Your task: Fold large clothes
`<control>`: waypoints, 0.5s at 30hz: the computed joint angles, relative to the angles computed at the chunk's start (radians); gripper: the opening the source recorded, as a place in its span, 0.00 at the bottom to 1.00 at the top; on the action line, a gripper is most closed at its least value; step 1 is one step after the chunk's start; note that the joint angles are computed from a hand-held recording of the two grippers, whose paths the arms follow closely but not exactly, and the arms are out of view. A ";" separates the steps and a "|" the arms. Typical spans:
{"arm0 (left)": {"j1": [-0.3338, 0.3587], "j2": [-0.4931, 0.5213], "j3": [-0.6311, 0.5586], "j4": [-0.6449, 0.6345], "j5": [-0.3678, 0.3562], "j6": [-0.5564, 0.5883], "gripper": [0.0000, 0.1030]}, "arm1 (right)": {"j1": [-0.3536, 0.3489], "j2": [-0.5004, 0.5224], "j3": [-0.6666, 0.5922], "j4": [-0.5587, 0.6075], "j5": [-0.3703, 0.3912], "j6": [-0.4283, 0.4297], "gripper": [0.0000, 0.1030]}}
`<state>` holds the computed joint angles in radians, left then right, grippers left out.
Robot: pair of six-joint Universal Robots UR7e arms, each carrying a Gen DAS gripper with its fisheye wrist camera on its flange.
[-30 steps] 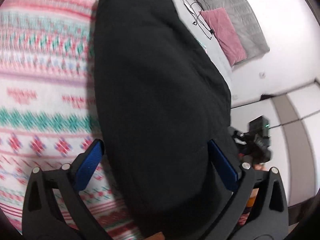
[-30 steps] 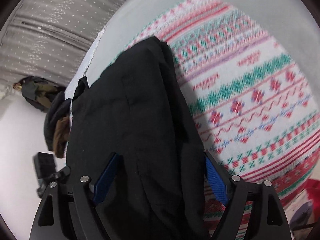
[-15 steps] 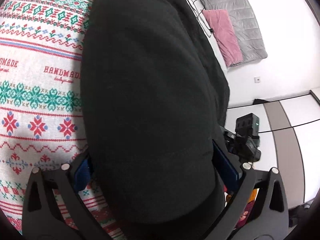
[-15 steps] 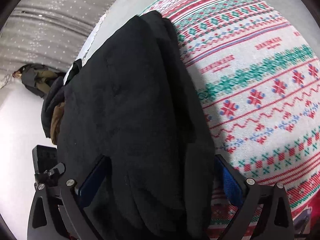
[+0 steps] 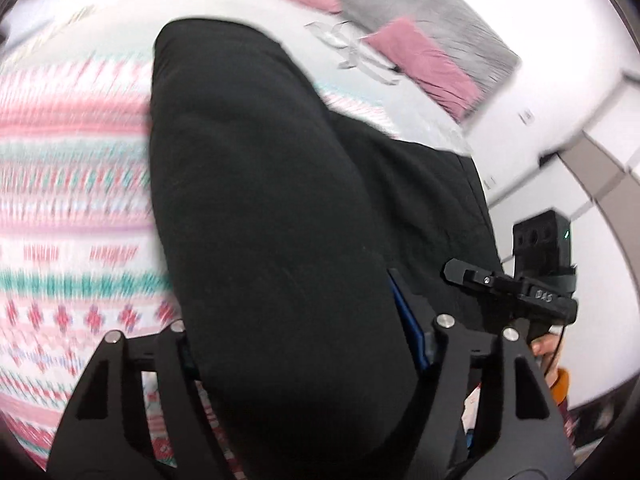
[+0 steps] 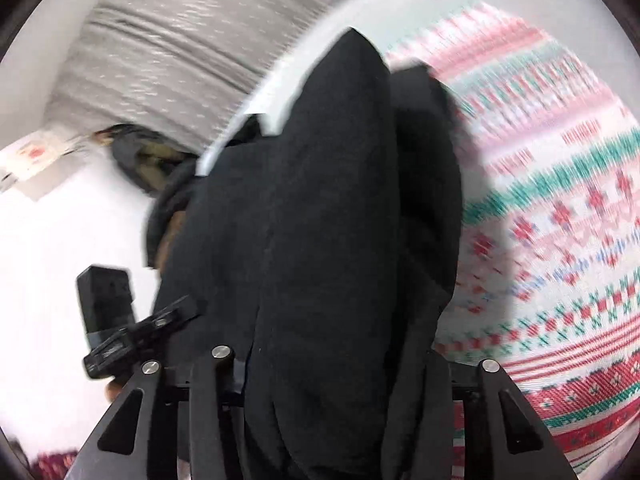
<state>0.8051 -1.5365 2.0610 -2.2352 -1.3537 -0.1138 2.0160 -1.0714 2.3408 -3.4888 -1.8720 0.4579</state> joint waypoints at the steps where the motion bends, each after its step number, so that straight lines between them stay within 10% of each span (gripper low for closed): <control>1: -0.011 0.017 -0.013 -0.010 0.001 0.021 0.69 | 0.017 -0.002 -0.007 -0.011 -0.006 -0.028 0.43; 12: -0.018 0.316 -0.294 -0.099 -0.194 0.235 0.70 | 0.155 -0.124 -0.063 -0.042 -0.370 -0.077 0.43; 15: 0.010 0.440 -0.405 -0.008 -0.170 0.255 0.83 | 0.127 -0.170 -0.048 -0.015 -0.421 -0.044 0.50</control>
